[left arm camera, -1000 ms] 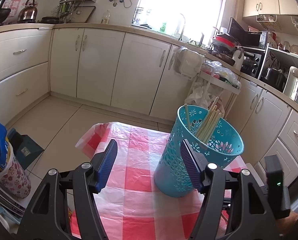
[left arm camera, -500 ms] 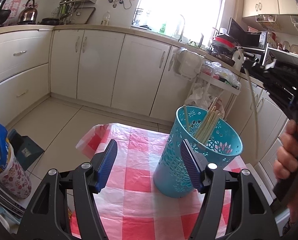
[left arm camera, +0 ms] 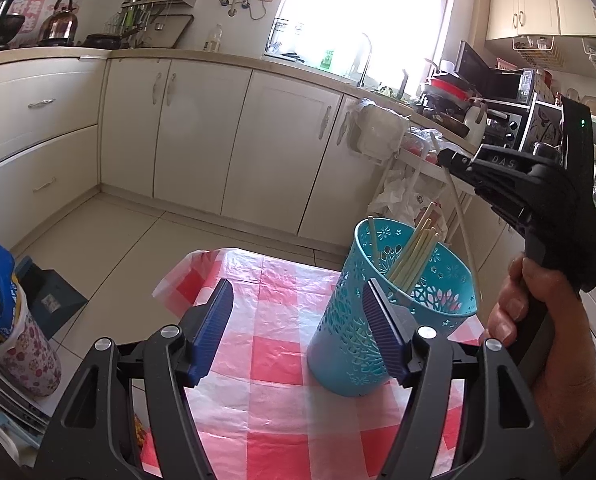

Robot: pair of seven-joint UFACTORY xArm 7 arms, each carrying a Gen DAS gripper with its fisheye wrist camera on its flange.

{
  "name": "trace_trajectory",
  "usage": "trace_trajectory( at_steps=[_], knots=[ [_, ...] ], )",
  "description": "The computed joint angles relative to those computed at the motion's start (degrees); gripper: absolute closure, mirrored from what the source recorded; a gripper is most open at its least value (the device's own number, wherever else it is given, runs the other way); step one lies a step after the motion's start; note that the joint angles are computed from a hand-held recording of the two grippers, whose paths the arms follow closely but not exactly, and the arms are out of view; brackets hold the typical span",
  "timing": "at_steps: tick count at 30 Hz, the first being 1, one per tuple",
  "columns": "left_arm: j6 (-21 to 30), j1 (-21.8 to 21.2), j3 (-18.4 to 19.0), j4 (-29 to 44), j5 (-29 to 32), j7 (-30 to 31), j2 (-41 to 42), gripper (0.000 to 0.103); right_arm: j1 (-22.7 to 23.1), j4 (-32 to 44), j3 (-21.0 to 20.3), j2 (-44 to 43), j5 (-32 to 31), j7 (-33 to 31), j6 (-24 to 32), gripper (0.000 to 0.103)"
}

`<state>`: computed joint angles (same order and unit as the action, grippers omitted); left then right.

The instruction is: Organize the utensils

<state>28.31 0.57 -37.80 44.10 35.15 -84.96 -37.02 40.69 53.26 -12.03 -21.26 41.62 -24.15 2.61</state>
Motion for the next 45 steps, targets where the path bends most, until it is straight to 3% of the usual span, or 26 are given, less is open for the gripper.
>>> trace_trajectory(
  at_steps=[8,18,19,20,23,24,26,28,32,37,40,45],
  knots=[
    [-0.1,-0.2,0.1,0.2,0.3,0.0,0.6,0.039,-3.8,1.4,2.6,1.6,-2.6,3.4,1.6,0.097],
    [0.2,-0.6,0.3,0.4,0.8,-0.1,1.2,0.039,-13.4,0.5,9.8,1.1,-9.2,6.0,14.1,0.095],
    [0.2,-0.7,0.3,0.5,0.9,-0.1,1.4,0.039,-14.3,-0.4,10.6,0.2,-10.0,6.3,14.0,0.083],
    [0.3,-0.8,0.3,0.6,0.9,0.0,1.6,0.038,-15.5,-1.5,11.7,-1.0,-11.4,7.2,13.6,0.064],
    [3.1,-0.7,-0.8,1.9,1.7,0.6,2.5,0.028,-17.0,-5.4,12.4,-6.7,-14.3,9.0,13.5,0.058],
    [5.1,-1.2,-1.1,2.9,1.6,1.6,3.6,0.026,-17.6,-6.6,12.6,-8.8,-15.6,9.9,14.3,0.056],
    [9.5,-3.0,-1.1,5.1,1.2,3.8,5.8,0.018,-21.0,-10.2,14.5,-15.4,-19.8,13.3,17.3,0.035],
    [17.1,-5.7,-1.6,8.2,0.0,6.0,7.9,0.012,-23.2,-14.6,15.4,-23.4,-23.5,15.7,20.9,0.021],
    [29.6,-11.5,-2.4,12.2,-3.4,6.9,8.5,0.008,-26.5,-21.4,15.5,-39.2,-28.9,20.0,32.2,0.007],
    [46.1,-16.9,-5.2,20.0,-5.3,7.1,9.2,0.008,-29.5,-24.1,13.2,-56.0,-31.3,25.3,50.8,0.007],
    [50.8,-20.3,-5.8,22.5,-6.4,5.6,7.3,0.008,-30.4,-22.5,11.7,-62.7,-31.7,26.9,60.9,0.007],
    [61.9,-19.6,-12.5,31.0,-7.8,4.2,7.4,0.008,-31.6,-17.5,10.3,-69.3,-31.9,27.6,74.0,0.007]
  ],
)
